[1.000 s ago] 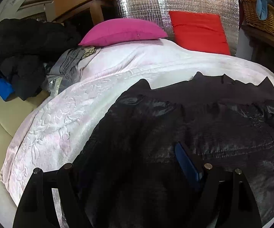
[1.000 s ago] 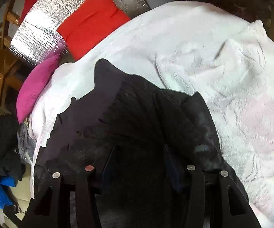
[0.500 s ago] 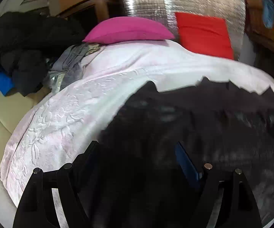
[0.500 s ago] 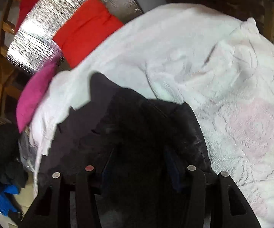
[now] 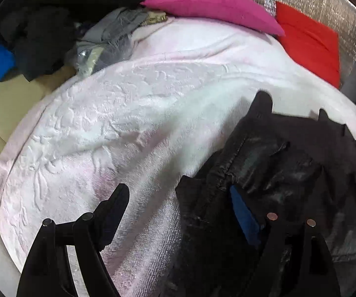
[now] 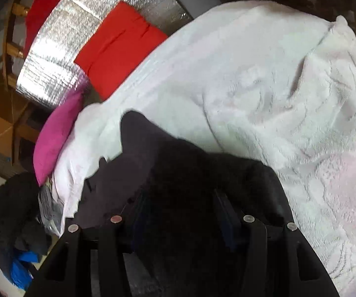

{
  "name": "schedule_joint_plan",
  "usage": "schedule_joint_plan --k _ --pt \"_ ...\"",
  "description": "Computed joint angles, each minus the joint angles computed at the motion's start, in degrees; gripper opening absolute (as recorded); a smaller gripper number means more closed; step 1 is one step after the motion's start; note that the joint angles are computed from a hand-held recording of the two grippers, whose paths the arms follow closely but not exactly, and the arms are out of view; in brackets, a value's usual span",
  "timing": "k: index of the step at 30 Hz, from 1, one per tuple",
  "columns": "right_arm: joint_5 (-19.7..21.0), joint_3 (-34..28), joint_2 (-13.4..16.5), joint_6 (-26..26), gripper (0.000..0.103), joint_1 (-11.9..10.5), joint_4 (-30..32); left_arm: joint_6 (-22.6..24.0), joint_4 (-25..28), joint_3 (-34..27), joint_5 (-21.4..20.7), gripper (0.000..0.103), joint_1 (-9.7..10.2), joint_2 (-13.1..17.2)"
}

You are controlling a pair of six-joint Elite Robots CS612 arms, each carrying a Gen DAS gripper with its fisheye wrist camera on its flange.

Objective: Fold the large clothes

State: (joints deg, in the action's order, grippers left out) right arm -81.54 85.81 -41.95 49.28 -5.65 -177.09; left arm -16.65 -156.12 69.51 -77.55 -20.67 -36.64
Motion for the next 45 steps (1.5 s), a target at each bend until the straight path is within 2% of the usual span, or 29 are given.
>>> schedule_joint_plan --k 3,6,10,13,14,17,22,25,28,30,31,33,38,39,42,45 --pt "-1.47 0.42 -0.06 0.15 0.055 0.34 -4.82 1.91 -5.21 2.05 3.45 0.084 -0.85 -0.91" --pt "-1.76 -0.69 0.46 -2.89 0.055 0.53 -7.54 3.2 -7.62 1.72 4.97 0.084 -1.39 -0.72" --pt "-0.73 -4.58 2.7 -3.47 0.057 0.57 -4.67 2.86 -3.8 -2.44 5.78 0.084 -1.45 1.32" --pt "-0.68 -7.68 4.47 -3.4 0.058 0.55 1.49 2.81 4.19 -6.34 7.45 0.084 -1.74 3.11" --pt "-1.83 -7.94 4.7 -3.65 0.058 0.74 1.41 2.35 6.18 -7.39 7.23 0.084 -1.68 3.69" --pt "-2.74 -7.91 4.35 -5.09 0.06 1.03 2.09 3.13 5.1 -6.74 9.15 0.084 -2.13 3.4" --pt "-2.19 -5.08 2.19 -6.0 0.06 1.03 0.36 5.11 -1.26 -3.35 11.24 0.084 -2.71 1.76" --pt "-0.18 -2.95 0.53 -7.34 0.06 1.33 -1.1 6.57 -6.47 0.66 10.33 0.084 -3.14 -0.59" --pt "-0.34 -1.39 -1.21 -12.94 0.062 2.78 -0.94 8.95 -12.55 4.67 9.91 0.084 -3.79 -2.79" --pt "-1.55 -0.18 -2.3 -16.66 0.07 3.95 -1.09 10.15 -15.54 7.15 9.38 0.084 -4.27 -4.13" --pt "-1.4 0.74 -2.85 -18.15 0.071 4.52 -2.0 10.63 -16.37 7.92 8.94 0.084 -4.36 -4.56" --pt "1.05 2.76 -3.75 -18.99 0.071 5.19 -4.43 12.52 -18.97 10.68 7.09 0.084 -4.76 -5.98" --pt "7.11 8.87 -6.02 -19.35 0.076 6.21 -12.22 16.81 -23.4 16.05 6.11 0.084 -5.87 -8.53" --pt "8.59 10.27 -6.42 -18.69 0.078 6.2 -13.9 16.34 -23.0 17.15 5.1 0.084 -5.87 -9.22" --pt "13.77 12.67 -6.36 -14.32 0.081 6.04 -17.25 12.58 -20.36 20.35 -1.99 0.084 -4.86 -11.33" --pt "15.22 15.12 -6.46 -9.8 0.081 6.08 -18.59 7.59 -18.37 23.18 -7.56 0.084 -3.42 -12.59"
